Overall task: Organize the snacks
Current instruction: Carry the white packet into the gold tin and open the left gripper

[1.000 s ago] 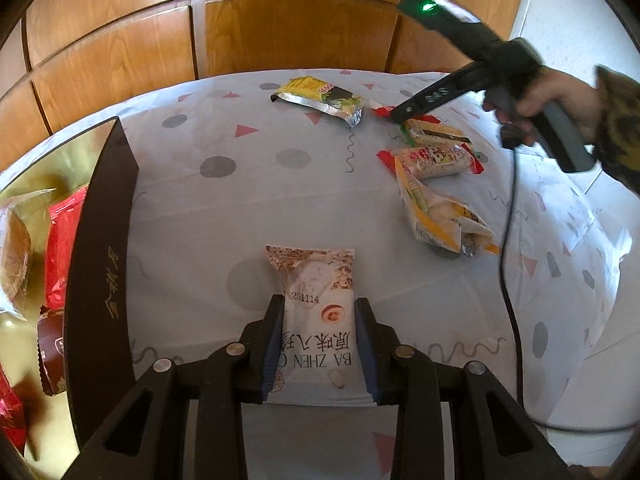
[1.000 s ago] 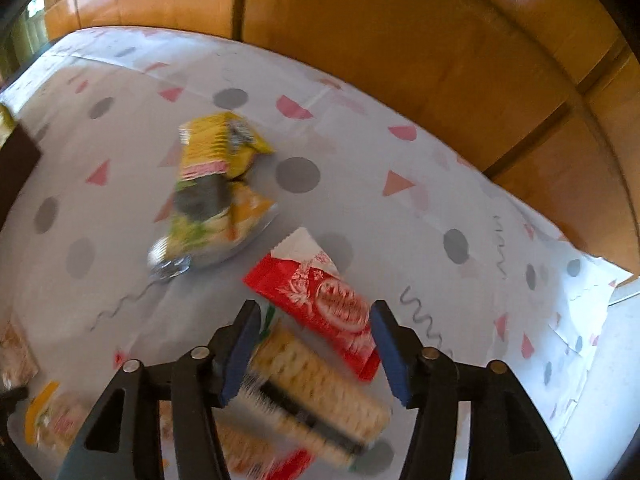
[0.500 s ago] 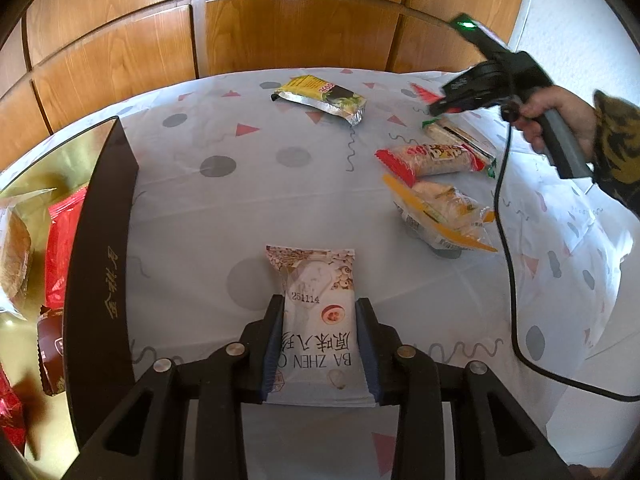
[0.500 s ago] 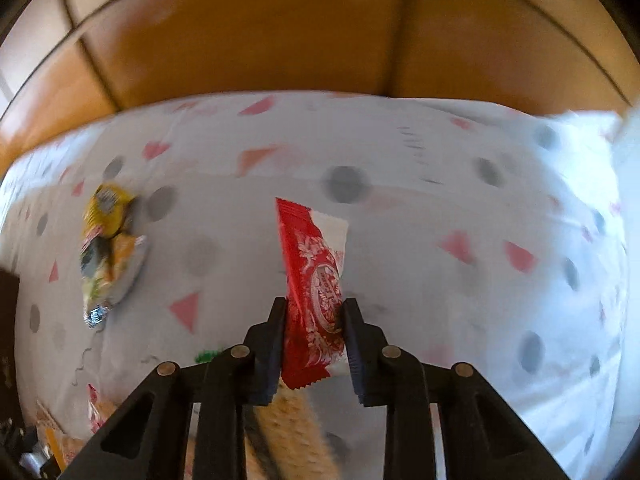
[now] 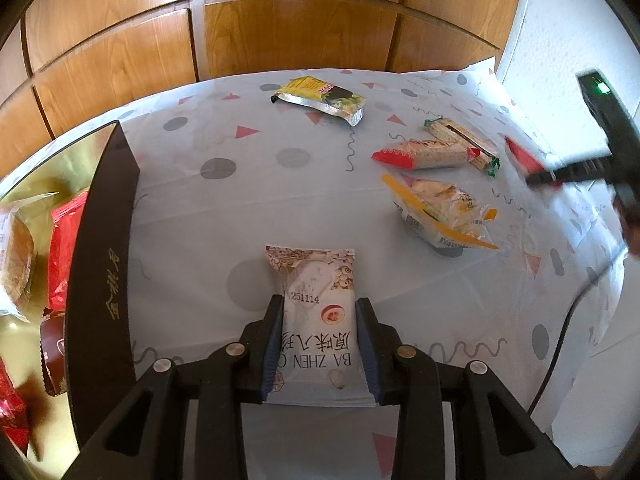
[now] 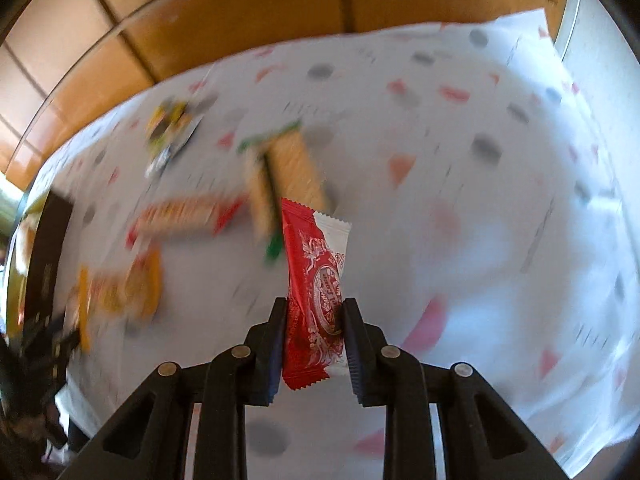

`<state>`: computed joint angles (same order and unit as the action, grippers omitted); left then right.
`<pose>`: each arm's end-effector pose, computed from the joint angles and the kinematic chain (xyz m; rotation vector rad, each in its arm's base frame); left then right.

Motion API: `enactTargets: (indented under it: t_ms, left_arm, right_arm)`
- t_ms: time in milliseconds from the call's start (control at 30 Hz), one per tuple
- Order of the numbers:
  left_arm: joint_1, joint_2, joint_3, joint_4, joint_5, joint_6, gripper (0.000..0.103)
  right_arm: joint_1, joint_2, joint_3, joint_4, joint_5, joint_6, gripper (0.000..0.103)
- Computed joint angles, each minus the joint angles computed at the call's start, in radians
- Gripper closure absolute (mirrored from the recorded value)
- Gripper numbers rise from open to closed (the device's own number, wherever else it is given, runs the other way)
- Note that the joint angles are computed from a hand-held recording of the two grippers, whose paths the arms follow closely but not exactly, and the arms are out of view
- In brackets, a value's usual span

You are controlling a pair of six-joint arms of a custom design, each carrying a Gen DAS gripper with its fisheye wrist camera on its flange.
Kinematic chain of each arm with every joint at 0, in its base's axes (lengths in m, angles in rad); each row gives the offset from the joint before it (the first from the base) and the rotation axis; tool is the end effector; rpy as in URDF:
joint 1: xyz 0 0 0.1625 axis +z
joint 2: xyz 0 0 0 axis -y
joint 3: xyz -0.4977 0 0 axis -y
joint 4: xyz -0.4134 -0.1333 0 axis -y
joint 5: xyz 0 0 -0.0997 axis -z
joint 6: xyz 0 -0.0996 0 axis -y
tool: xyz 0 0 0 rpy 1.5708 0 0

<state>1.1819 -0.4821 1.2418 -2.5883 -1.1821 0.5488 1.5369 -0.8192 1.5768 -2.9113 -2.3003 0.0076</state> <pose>-0.1680 -0.8612 0.0448 1.1665 2.4565 -0.3085 0.0410 -0.7661 0.2349 -0.3143 -2.3172 0.6852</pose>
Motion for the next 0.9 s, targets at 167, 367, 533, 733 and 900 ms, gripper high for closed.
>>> enactTargets:
  t_ms: [167, 367, 533, 733, 900]
  left_arm:
    - [-0.001, 0.002, 0.000, -0.004, 0.007, 0.005, 0.067]
    - [-0.005, 0.003, 0.006, -0.018, 0.020, 0.018, 0.066]
    - [-0.005, 0.003, 0.009, -0.025, 0.023, 0.024, 0.066]
    - [-0.004, 0.002, 0.012, -0.031, 0.020, 0.028, 0.066]
    - [0.007, 0.000, -0.015, 0.021, -0.024, -0.026, 0.069]
  right_arm:
    - [0.010, 0.010, 0.074, -0.097, 0.045, 0.013, 0.072]
    - [0.007, 0.026, 0.087, -0.145, 0.085, 0.062, 0.064]
    - [0.008, 0.042, 0.061, -0.162, 0.083, 0.055, 0.064]
    - [0.015, 0.063, 0.048, -0.186, 0.066, 0.038, 0.064]
    - [0.034, 0.099, 0.051, -0.277, -0.003, -0.049, 0.068]
